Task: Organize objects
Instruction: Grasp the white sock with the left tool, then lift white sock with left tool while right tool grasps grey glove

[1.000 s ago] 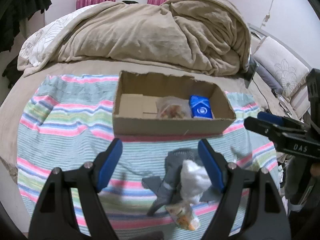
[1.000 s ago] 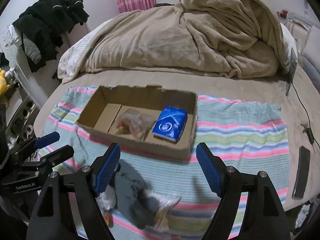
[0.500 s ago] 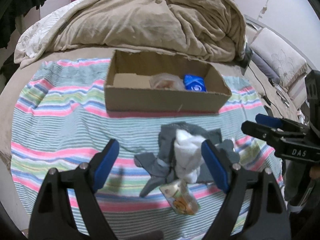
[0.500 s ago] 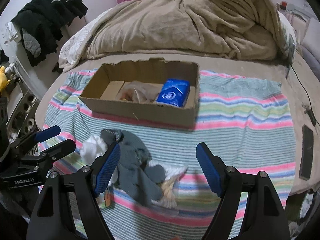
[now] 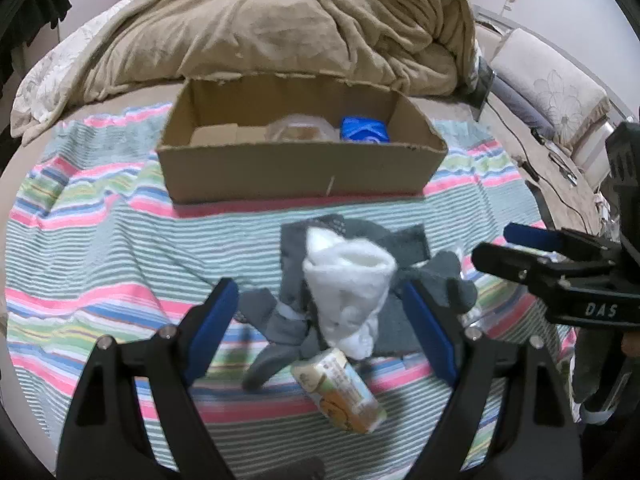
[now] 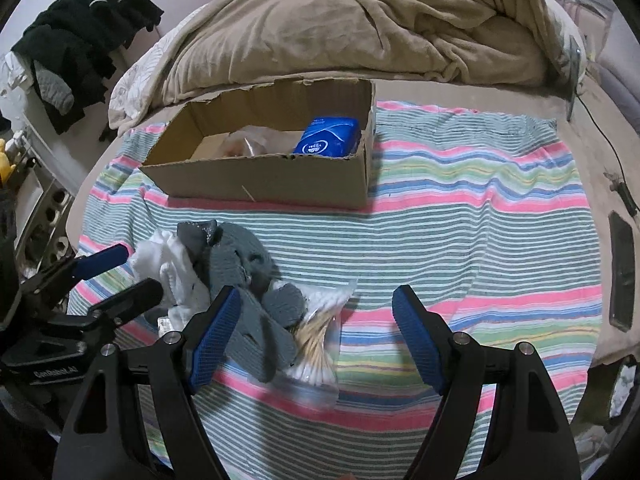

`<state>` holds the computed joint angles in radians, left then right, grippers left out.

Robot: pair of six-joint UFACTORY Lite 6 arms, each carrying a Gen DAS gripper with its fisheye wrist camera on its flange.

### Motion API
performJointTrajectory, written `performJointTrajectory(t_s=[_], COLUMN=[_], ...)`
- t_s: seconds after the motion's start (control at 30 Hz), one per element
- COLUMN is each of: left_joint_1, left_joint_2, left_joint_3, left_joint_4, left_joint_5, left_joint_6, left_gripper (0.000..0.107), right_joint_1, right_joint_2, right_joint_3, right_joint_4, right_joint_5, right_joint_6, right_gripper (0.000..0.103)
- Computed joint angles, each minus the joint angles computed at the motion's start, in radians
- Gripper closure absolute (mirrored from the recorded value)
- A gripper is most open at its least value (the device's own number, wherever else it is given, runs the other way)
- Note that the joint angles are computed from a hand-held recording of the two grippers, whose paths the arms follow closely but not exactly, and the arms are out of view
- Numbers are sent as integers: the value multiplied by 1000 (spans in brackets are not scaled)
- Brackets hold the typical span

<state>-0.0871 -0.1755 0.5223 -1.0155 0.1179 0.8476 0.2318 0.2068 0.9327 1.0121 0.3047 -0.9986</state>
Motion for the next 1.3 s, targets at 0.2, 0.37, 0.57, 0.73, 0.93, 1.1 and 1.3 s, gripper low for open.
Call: performJointTrajectory(t_s=[0.2,0.37,0.57,0.73,0.93,1.1,1.3], left_joint_1=[5,0,-7,-5,15,87,211], left_joint_2=[83,122,114,87,43,-44,-130], left_joint_3=[22,31,27,10,-5,-27,-50], left_joint_4=[-289,-443,-484,-532,-503,-364,-267], left_joint_5=[8,35,32,39,58,114,203], left_joint_6=[285,441,485,554,542,437,398], left_gripper=[44,49,60,69,73,73,73], right_joint_1=[-18,-29,-48,-48,-15,38,118], right_joint_2=[17,29,42,46,41,54,84], right_joint_3=[0,3,0,-1,3,21,64], right_joint_4=[61,73,101,114,124,113,43], right_joint_5=[16,19,24,25,17,0,-27], right_joint_6=[-69,-84,-116,-129,-131,-107,-13], right_gripper=[22,22,22,22,22,22,22])
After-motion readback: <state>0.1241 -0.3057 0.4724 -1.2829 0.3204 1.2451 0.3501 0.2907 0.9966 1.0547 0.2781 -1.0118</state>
